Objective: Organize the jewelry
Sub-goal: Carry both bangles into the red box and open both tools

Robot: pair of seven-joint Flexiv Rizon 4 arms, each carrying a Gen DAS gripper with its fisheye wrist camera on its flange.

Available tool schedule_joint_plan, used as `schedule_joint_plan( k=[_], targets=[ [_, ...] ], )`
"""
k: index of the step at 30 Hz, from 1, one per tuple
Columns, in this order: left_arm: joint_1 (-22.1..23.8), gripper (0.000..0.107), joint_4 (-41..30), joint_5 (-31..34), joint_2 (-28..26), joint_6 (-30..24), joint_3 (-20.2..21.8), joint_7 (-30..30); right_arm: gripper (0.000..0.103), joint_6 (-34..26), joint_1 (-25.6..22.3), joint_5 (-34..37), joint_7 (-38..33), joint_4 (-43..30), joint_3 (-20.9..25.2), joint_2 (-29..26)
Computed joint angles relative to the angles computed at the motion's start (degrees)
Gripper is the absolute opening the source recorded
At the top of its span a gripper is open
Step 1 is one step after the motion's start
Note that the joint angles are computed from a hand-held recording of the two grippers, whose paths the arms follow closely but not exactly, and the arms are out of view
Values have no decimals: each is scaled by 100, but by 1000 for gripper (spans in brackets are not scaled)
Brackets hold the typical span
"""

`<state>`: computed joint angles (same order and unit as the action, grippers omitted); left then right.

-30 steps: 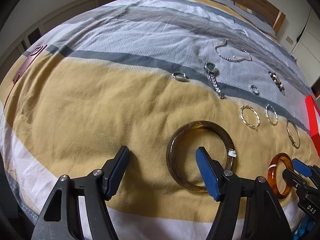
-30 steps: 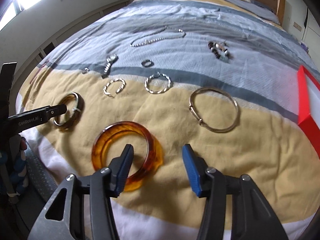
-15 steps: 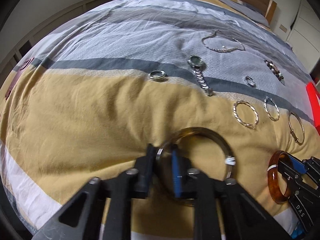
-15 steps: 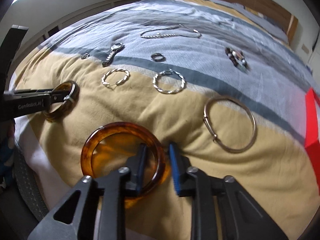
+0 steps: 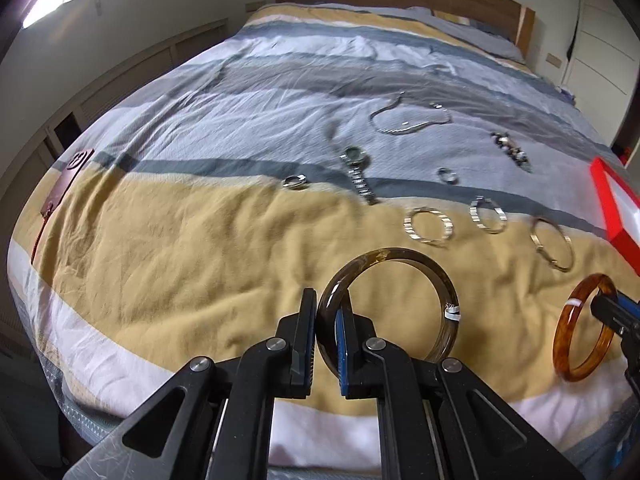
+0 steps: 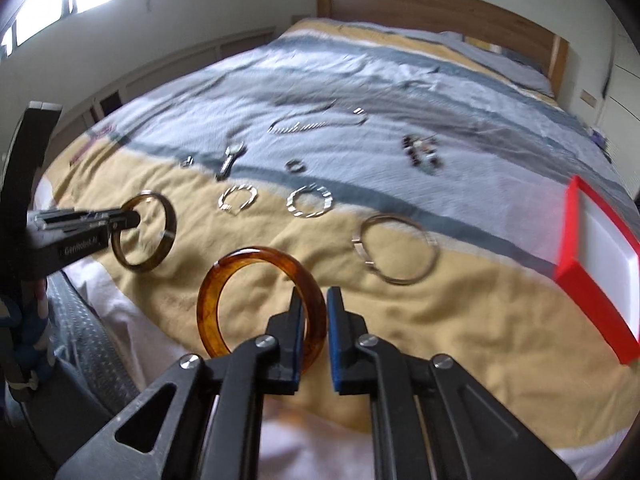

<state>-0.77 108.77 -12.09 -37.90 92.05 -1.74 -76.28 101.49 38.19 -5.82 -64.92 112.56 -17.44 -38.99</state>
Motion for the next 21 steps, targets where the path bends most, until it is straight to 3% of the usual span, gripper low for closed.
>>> schedule_joint_plan(
  k=[6,10,15,21],
  targets=[
    [395,9,202,2,317,41,-988,323,10,546,163,593,-130,655,-461,430],
    [195,9,-100,-30,302,-177,-1372,574,10,779,68,1072,-392,953,-733,679],
    [-514,9,-1078,-129,-54,-739,-1397,839,10,806,-337,1369,-736,992,-902,809],
    [-1630,9,-2894,-73,-949,-1580,-836,786,10,742,-1332,1386,-816,672,-717,632]
  ],
)
